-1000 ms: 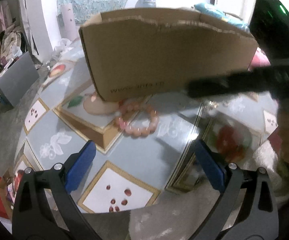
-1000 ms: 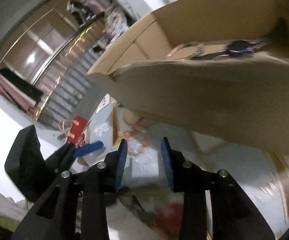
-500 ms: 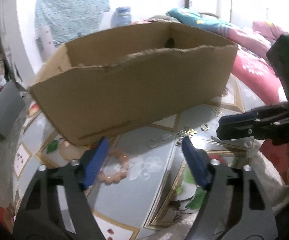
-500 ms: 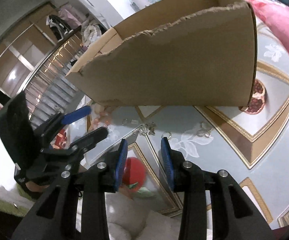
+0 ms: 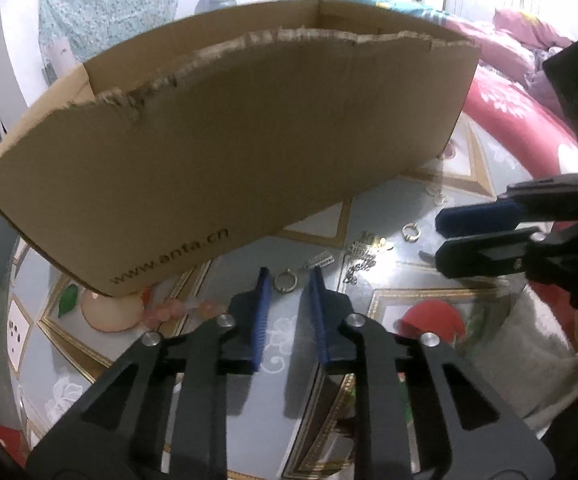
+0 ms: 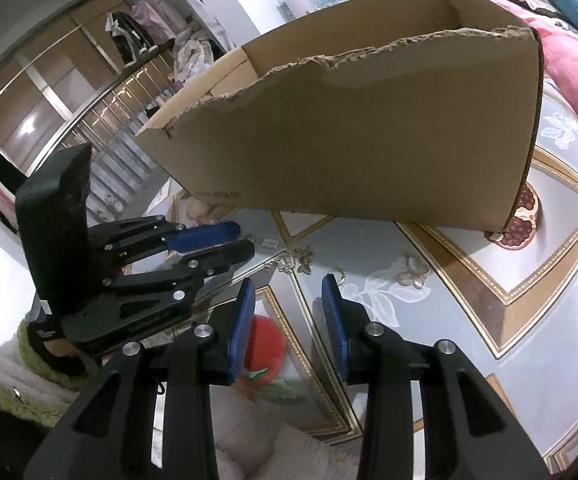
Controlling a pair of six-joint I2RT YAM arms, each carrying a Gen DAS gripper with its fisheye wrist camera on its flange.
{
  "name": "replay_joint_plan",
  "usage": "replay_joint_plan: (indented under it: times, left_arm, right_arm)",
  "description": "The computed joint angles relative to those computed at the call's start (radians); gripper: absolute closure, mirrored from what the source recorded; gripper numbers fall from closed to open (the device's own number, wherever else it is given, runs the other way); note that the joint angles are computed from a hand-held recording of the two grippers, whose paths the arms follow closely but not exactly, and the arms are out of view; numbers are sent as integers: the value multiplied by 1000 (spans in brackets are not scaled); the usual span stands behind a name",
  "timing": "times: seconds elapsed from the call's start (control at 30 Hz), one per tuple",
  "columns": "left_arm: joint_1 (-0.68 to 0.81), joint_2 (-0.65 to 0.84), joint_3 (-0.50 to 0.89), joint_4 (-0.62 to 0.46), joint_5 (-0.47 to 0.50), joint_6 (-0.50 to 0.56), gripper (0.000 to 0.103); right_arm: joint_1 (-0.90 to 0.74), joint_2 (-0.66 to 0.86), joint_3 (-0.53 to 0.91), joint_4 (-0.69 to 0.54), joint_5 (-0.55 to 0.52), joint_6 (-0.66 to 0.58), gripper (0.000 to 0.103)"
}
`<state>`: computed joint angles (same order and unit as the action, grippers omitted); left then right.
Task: Organize jewelry
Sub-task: 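Grasp the small metal ring on the floor with the left gripper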
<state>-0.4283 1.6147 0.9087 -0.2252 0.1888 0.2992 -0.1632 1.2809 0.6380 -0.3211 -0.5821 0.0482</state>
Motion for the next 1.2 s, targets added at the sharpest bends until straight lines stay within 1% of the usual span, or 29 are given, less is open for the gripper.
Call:
replay_joint_plan:
  times: [0.17, 0.2, 0.37, 0.57, 0.77, 0.97, 1.03, 1.13, 1.2]
  left_arm:
    - [2, 17, 13, -2, 10, -2, 87]
    - [1, 19, 13, 1, 9, 0, 93]
    - [-2, 10, 6, 9, 2, 6, 94]
    - [0, -6, -2, 11, 7, -3, 94]
    - [21, -46, -23, 6, 31, -10, 94]
    - [44, -68, -34, 2, 54, -14, 94]
    - [48, -69, -37, 4, 59, -14, 94]
    - [52, -69, -36, 5, 65, -15, 94]
    - [55, -68, -36, 7, 69, -17, 94]
  right_arm:
    - [0, 0, -1, 3, 1, 3, 69]
    - [0, 0, -2, 4, 1, 5, 69]
    - [10, -13, -8, 9, 22, 15, 69]
    - [7, -40, -17, -2, 58, -12, 69]
    - [29, -63, -19, -18, 145, -59, 69]
    - [70, -46, -8, 2, 245, -136, 69]
    - [76, -26, 2, 6, 265, -161, 76]
    - [79, 6, 18, 5, 287, -189, 81]
    - [81, 15, 21, 4, 297, -196, 82]
